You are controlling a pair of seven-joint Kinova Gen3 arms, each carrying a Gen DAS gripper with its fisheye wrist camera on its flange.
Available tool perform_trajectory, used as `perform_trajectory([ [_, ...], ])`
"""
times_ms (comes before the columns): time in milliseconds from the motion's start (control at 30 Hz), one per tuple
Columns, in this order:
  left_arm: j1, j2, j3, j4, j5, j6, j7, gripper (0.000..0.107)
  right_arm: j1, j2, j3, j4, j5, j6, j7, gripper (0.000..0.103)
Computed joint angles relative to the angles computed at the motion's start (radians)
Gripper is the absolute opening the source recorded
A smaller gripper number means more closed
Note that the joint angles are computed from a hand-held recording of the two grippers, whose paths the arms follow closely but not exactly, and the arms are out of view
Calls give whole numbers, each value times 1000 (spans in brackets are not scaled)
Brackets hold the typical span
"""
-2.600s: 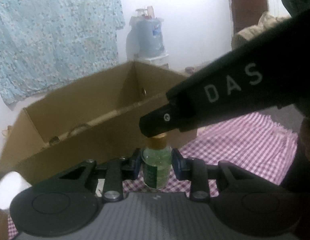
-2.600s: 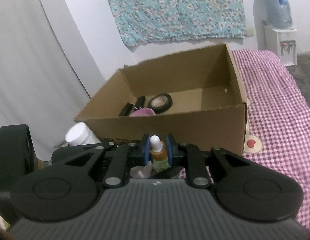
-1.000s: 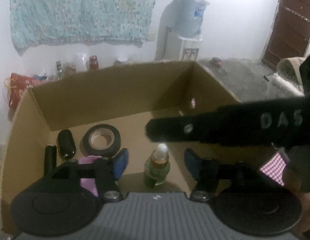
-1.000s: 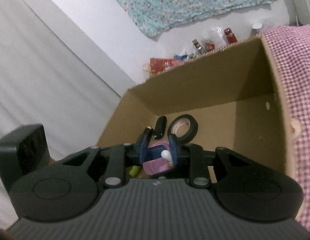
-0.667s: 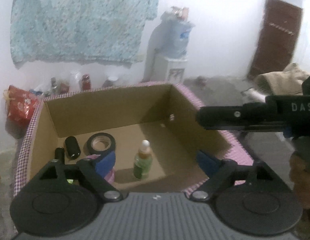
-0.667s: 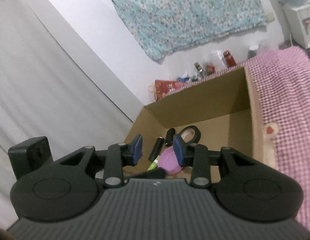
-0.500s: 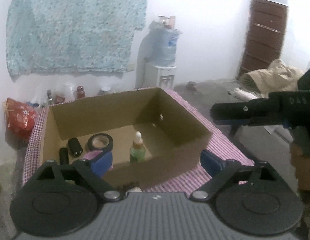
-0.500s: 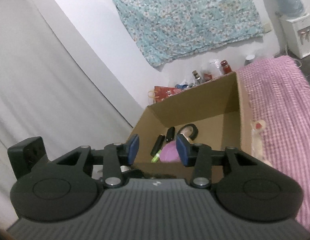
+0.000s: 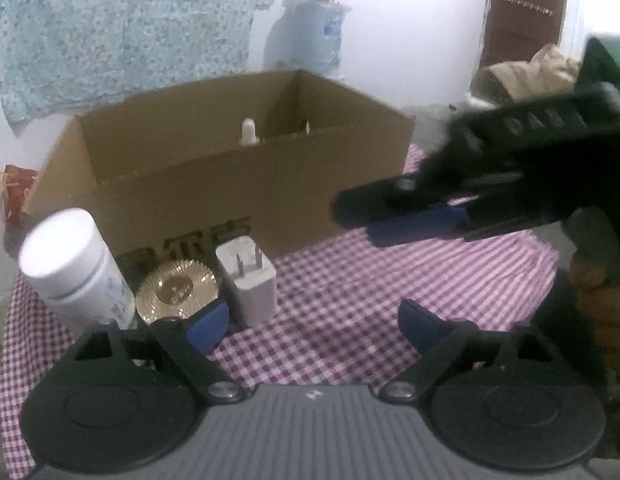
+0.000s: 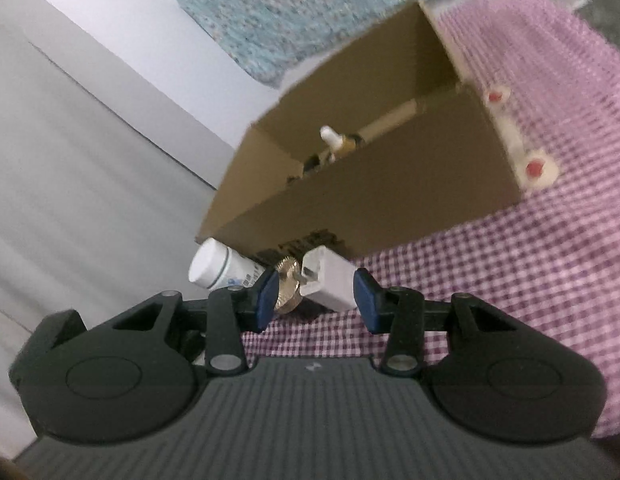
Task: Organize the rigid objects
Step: 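Return the right gripper to the table and grasp the white charger plug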
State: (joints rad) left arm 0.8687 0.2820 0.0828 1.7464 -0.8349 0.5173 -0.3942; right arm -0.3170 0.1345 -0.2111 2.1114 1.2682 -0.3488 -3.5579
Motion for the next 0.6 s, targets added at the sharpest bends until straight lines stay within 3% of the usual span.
perform_trajectory([
  [167,31,41,-39,-11,-61,-5,66,82,-3,99,-17,-72,16,14,-48,40],
  [300,31,70,-47,-34,-63,12,78,74,1,180,-24,-158,124,14,-173,40],
  [467,33,92,-63,-58,-43,20,91,65,-30,256,32,-224,192,-55,-258,40],
  [600,19,102,-69,-74,-7,30,90,49,-60,285,78,-253,217,-103,-294,40],
])
